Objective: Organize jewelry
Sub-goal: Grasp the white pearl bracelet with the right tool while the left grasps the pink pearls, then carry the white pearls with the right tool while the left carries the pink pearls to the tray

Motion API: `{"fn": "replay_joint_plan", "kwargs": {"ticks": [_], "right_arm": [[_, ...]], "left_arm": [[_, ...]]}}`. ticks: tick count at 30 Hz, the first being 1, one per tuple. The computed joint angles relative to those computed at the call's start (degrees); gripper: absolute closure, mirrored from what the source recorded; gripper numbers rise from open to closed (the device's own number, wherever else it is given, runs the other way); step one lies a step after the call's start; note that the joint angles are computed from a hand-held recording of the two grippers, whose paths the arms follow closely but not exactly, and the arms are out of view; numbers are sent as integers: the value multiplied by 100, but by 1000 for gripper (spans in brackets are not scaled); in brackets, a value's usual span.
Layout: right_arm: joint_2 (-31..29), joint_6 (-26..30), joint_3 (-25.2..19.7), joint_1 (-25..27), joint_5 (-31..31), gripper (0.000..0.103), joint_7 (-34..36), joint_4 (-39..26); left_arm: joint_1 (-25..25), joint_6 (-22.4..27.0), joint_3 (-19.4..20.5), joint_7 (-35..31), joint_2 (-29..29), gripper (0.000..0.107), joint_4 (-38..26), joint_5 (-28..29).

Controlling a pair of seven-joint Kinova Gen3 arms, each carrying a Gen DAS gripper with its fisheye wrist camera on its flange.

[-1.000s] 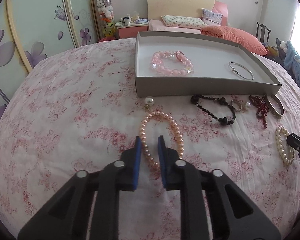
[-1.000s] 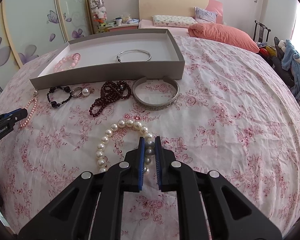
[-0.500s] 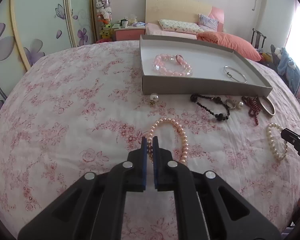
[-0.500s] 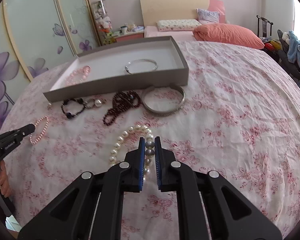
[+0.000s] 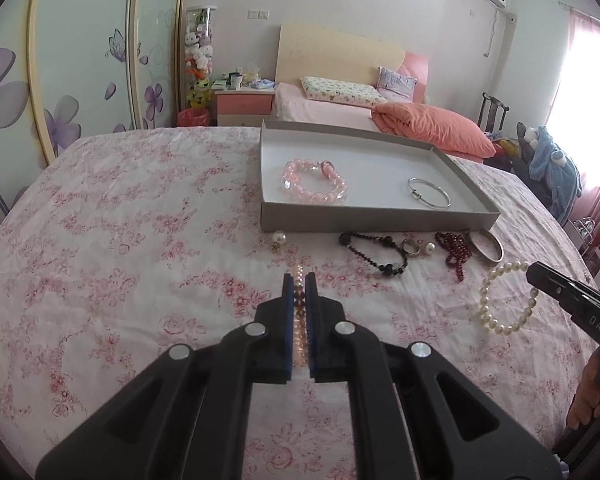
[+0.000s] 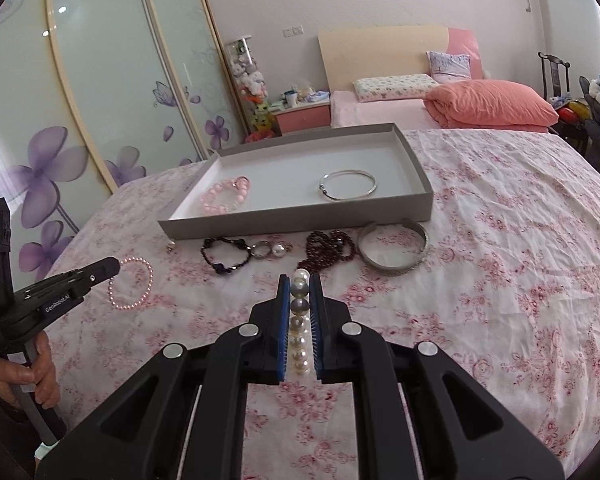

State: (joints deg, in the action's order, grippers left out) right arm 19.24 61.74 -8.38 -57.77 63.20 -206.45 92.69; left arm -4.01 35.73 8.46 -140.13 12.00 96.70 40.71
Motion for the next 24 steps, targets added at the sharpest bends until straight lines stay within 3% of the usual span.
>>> {"fn": "replay_joint_plan", "kwargs": {"ticks": [10,24], "right_arm": [[40,19,5,-111,218,92,-80,-54],[293,1092,73,-536,677,92,205,-435]], "left_arm": [[68,-313,9,-424,-281,101,321,381],[385,-1222,-14,-896,-660,101,778,742]]}}
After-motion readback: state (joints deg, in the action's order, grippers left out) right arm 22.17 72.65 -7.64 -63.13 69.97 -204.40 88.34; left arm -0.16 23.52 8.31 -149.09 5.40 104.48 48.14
